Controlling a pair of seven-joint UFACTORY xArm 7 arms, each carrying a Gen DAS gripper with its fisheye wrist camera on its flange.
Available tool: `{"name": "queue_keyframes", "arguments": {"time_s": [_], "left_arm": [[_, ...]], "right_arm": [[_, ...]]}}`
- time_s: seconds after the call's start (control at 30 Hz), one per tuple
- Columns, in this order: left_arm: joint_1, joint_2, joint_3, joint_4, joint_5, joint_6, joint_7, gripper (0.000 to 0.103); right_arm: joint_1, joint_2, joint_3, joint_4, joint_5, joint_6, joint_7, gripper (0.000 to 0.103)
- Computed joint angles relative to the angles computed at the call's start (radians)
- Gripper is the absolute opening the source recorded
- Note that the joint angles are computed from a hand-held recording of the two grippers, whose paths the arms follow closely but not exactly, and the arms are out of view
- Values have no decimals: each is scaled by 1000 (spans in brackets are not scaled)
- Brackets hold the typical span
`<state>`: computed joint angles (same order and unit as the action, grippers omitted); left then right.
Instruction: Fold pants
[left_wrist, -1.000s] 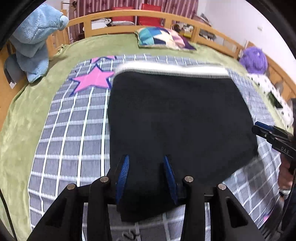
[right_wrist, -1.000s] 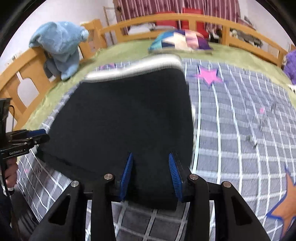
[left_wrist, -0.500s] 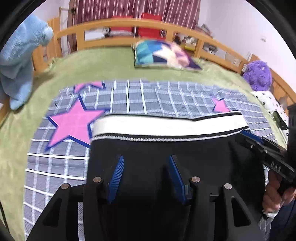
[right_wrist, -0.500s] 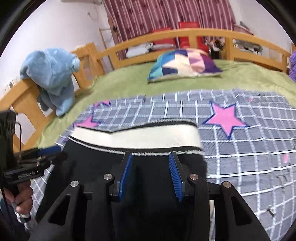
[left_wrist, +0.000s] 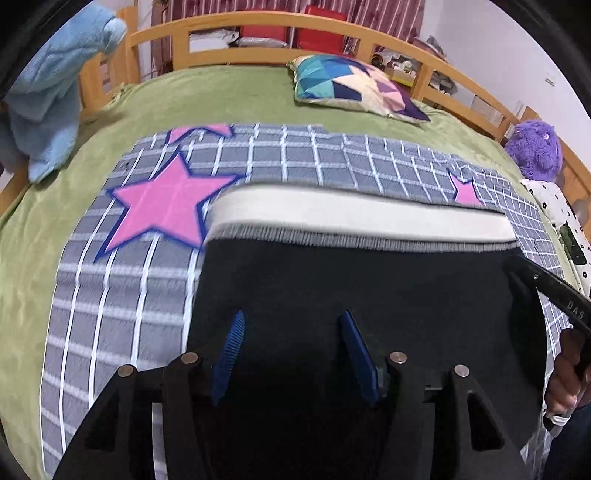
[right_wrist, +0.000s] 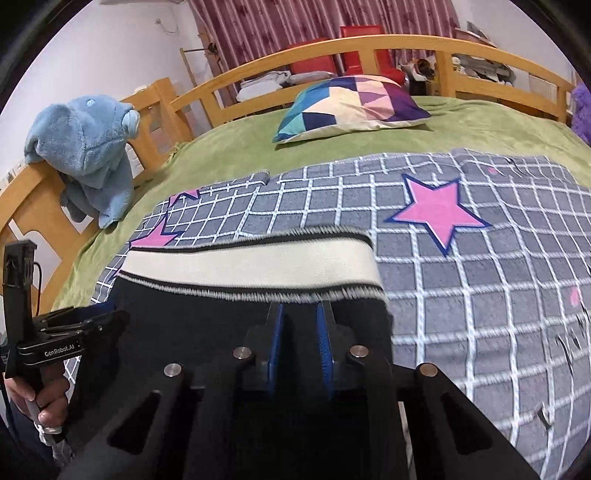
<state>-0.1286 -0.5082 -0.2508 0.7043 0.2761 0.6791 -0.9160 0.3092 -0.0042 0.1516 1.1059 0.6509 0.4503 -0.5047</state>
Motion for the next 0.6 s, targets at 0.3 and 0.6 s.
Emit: {"name": "queue_keyframes", "arguments": {"time_s": [0.3,0.6], "left_arm": [[-109,-244,-106,-129,-83,223,-110,53],[-216,-345,-191,-111,-116,397,-212,53]], "right_arm": [[53,-316,-63,-330,7,18,12,24],[75,-552,-81,-526,-154,133,186,27]]}}
